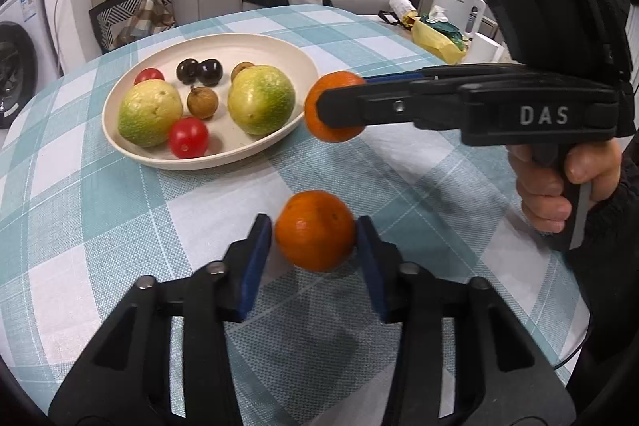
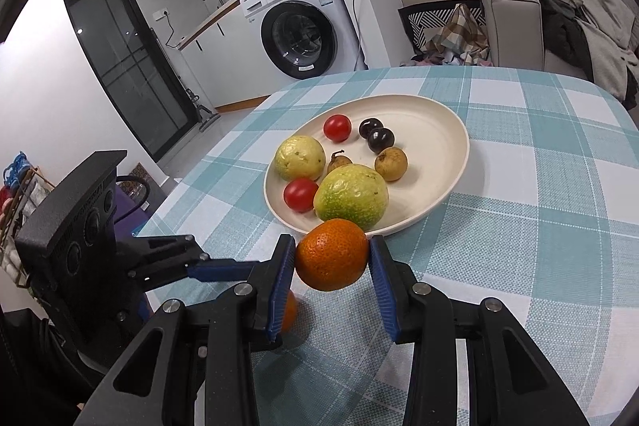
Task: Organize fruits
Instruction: 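Grasp the other orange with the left tool while the right tool holds its orange, then carry both oranges over the cream plate with both tools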
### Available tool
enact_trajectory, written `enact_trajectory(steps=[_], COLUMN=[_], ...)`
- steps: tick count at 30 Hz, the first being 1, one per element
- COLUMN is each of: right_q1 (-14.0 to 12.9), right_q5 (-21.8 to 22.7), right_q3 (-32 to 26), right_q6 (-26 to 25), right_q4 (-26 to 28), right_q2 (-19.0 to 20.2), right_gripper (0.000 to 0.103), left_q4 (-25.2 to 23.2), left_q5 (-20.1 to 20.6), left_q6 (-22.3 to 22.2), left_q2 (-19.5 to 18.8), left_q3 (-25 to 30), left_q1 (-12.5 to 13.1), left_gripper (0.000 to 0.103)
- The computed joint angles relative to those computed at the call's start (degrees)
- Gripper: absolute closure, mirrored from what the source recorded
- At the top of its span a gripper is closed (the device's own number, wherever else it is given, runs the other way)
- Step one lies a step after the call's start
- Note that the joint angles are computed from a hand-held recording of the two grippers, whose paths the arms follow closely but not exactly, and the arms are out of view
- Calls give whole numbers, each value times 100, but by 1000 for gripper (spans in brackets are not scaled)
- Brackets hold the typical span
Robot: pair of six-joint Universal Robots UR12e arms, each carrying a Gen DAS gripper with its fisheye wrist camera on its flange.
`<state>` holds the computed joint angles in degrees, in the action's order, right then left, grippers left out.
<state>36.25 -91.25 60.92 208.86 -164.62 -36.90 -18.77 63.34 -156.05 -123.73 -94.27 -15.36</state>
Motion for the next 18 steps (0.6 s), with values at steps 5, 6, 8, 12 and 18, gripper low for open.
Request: enact_trajectory(steps=[5, 6, 8, 12, 18], right_q1=[0, 0, -1, 0, 7], right_q5=[2, 2, 17, 8, -77], right_q3=[-7, -7, -3, 18, 74], right_q6=[7, 7, 8, 1, 33], right_q4=[32, 32, 20, -74, -303], right_q2=[1, 1, 1, 2, -8], right_gripper=[64, 64, 64, 64, 64], left_q4=[49, 72, 139, 362, 801], left_q5=[8, 15, 4, -108, -168], left_q6=[-32, -43, -76, -212, -659], left_q2=[1, 1, 12, 20, -3], left_q3=[-6, -7, -29, -67, -80], left_q1=[3, 6, 15, 73, 169], left_gripper=[66, 66, 66, 66, 66])
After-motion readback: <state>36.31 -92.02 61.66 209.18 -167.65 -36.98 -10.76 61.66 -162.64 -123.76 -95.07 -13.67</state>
